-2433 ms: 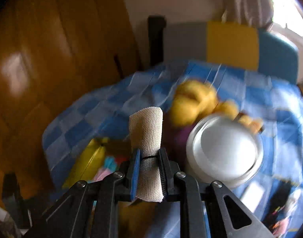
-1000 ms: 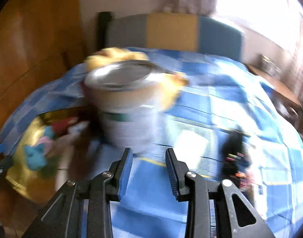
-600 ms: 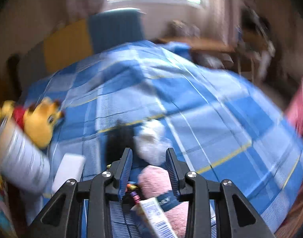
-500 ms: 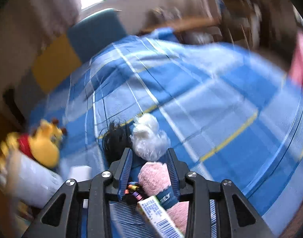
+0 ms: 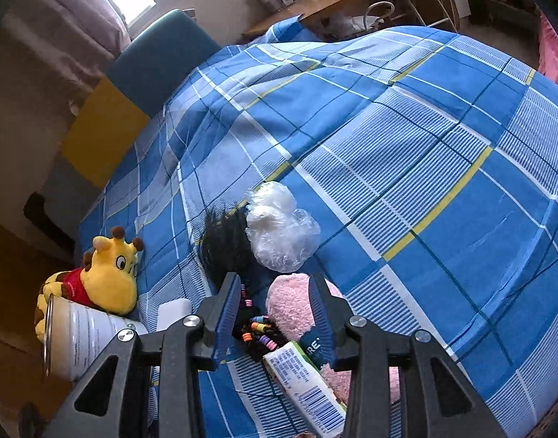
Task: Organize soft objects
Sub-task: 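Move both tools back toward the remaining items on the bed, then grasp the white sponge with the left gripper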
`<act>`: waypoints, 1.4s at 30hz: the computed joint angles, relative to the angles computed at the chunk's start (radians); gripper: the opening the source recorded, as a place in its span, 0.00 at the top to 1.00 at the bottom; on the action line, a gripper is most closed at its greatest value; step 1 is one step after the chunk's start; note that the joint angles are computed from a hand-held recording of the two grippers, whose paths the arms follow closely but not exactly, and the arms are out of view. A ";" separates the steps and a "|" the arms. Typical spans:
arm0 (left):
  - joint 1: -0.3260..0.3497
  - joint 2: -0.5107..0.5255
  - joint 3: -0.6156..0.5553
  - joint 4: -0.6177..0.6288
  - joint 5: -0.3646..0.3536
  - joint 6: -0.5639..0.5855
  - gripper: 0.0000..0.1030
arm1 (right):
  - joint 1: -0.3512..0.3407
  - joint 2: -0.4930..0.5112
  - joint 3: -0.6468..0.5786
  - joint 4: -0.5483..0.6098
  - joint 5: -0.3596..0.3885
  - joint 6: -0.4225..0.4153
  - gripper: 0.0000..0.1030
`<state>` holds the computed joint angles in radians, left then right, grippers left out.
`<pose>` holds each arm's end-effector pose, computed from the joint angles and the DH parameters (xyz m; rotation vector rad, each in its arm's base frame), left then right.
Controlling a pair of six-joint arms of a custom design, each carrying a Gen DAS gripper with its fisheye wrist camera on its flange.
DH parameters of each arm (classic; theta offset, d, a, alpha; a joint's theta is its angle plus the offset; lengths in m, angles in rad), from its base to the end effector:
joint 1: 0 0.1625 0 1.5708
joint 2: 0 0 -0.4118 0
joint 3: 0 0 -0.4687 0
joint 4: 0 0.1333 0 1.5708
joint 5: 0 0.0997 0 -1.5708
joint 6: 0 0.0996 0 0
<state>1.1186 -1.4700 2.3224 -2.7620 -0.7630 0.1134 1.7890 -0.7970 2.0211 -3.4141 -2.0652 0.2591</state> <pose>-0.0193 -0.5096 0.1876 0.4890 2.2961 -0.5634 0.2094 -0.5468 0.0027 -0.2674 -2.6385 0.9793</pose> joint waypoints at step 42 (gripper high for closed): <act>0.045 -0.057 0.236 -0.347 -0.055 0.123 0.44 | 0.069 0.112 -0.132 0.253 -0.080 -0.231 0.62</act>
